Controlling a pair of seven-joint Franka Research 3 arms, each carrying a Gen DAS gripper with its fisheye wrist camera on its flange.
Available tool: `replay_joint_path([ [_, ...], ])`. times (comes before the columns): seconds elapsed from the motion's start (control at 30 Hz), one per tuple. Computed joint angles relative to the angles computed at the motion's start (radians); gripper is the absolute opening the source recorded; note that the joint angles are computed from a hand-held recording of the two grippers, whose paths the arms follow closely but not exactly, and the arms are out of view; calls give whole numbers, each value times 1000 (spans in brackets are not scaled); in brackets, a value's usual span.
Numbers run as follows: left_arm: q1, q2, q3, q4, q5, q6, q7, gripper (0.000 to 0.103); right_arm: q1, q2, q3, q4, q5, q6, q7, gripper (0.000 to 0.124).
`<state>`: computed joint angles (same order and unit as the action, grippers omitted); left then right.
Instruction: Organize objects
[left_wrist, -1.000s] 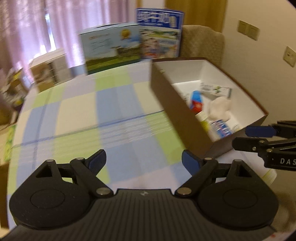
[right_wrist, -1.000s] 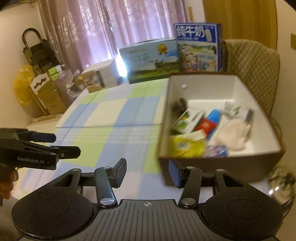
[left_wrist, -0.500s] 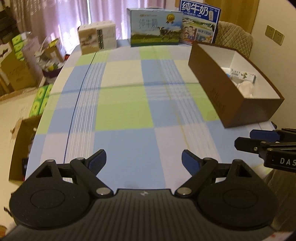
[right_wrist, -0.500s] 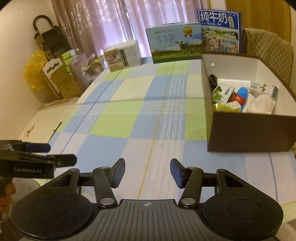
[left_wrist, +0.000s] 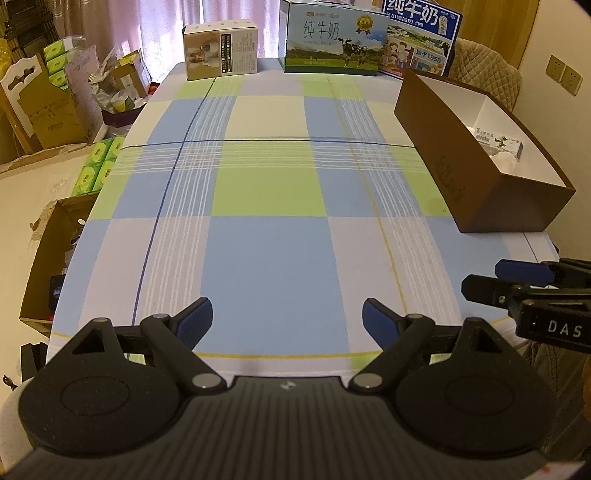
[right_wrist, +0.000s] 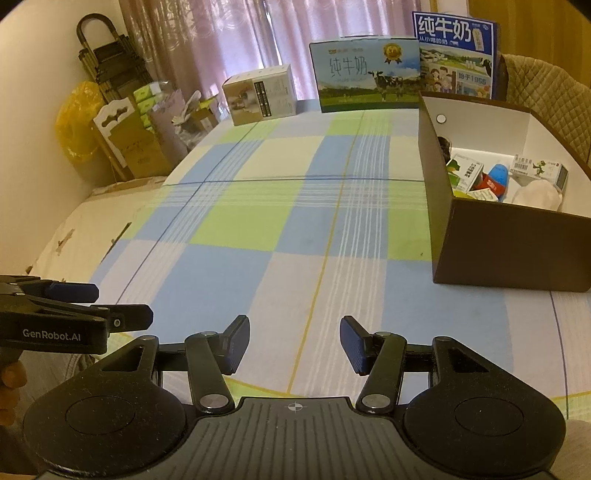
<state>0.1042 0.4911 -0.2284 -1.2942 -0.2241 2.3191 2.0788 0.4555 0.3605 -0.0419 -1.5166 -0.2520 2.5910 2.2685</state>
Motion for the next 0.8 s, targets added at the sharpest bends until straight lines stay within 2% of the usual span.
replay_joint_path([
  [0.8, -14, 27, 1, 30, 26, -38, -2, 86, -11, 2, 6, -14, 40, -11, -16, 52],
])
